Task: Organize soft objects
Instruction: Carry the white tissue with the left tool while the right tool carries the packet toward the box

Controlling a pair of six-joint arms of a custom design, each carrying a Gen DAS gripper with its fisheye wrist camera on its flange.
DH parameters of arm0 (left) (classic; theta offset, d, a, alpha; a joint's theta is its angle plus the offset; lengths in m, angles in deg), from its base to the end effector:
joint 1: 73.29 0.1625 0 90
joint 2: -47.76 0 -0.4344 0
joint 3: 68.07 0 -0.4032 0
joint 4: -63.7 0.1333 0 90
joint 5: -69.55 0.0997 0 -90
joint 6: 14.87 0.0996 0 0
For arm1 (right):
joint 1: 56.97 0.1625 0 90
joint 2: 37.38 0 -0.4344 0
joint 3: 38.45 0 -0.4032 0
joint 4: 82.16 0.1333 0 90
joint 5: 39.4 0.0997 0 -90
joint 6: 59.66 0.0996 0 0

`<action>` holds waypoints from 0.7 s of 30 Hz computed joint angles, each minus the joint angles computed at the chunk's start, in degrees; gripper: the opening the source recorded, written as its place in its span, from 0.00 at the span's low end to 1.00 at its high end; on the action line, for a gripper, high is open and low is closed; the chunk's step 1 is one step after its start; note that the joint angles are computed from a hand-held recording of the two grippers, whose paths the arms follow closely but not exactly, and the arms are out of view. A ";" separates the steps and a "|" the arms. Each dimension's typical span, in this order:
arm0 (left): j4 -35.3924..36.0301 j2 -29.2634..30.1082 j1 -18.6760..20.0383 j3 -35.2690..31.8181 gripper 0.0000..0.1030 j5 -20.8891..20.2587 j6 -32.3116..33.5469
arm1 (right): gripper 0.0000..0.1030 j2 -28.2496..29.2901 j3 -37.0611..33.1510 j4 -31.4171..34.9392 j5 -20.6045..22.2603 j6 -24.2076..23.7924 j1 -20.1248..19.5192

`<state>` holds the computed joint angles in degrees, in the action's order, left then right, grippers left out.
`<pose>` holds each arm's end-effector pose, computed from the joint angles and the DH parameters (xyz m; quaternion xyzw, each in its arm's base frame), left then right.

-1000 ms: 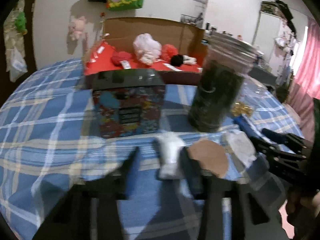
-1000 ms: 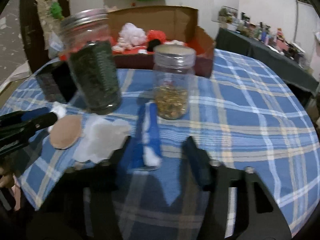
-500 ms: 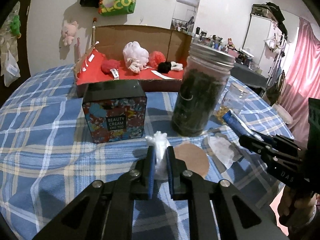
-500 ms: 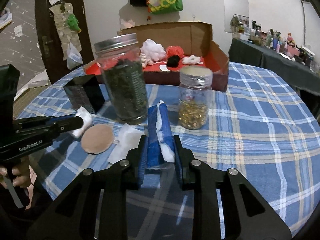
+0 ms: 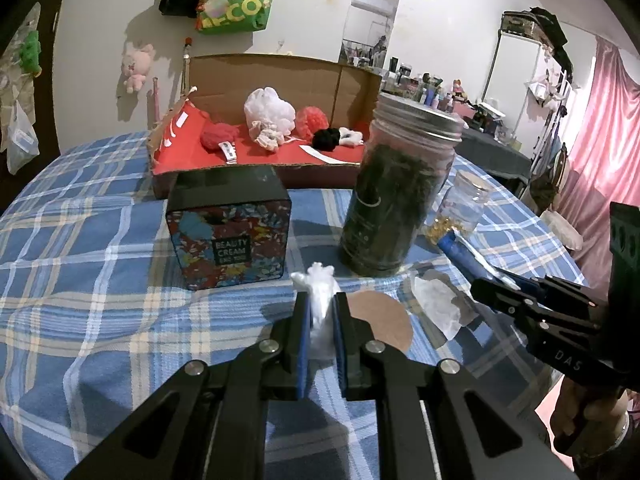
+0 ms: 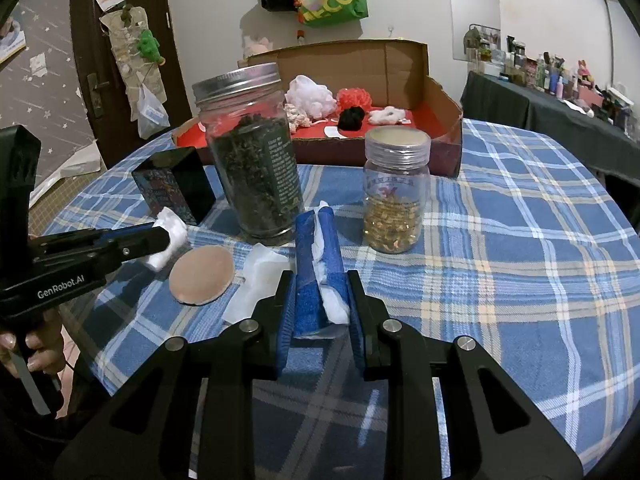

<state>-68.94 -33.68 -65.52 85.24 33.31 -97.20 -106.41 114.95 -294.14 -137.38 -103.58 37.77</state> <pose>-0.2172 -0.2453 0.1088 0.1133 0.8632 -0.4033 0.2818 0.1467 -0.3232 0.1496 0.3686 -0.8697 0.2809 0.1699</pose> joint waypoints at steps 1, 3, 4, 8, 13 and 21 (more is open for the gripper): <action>0.34 -0.34 -0.10 0.06 0.11 -0.04 -0.27 | 0.22 -0.32 -0.02 0.56 0.16 0.14 -0.12; 0.84 -1.05 -0.25 0.16 0.11 -0.18 -0.70 | 0.22 -1.09 -0.05 1.80 0.49 0.46 -0.45; 1.31 -1.47 -0.34 0.21 0.11 -0.24 -1.08 | 0.22 -1.31 0.01 1.92 0.52 0.45 -0.58; 3.76 -3.68 -0.88 0.49 0.11 -0.67 -2.47 | 0.22 -3.32 0.19 3.88 0.97 0.64 -1.36; 9.30 -6.60 -1.70 0.44 0.11 -0.94 -5.87 | 0.22 -5.63 -0.05 6.51 1.23 1.39 -2.48; 19.27 -12.19 -3.02 0.58 0.11 -1.98 -12.40 | 0.23 -7.24 -0.39 8.38 0.77 1.48 -3.64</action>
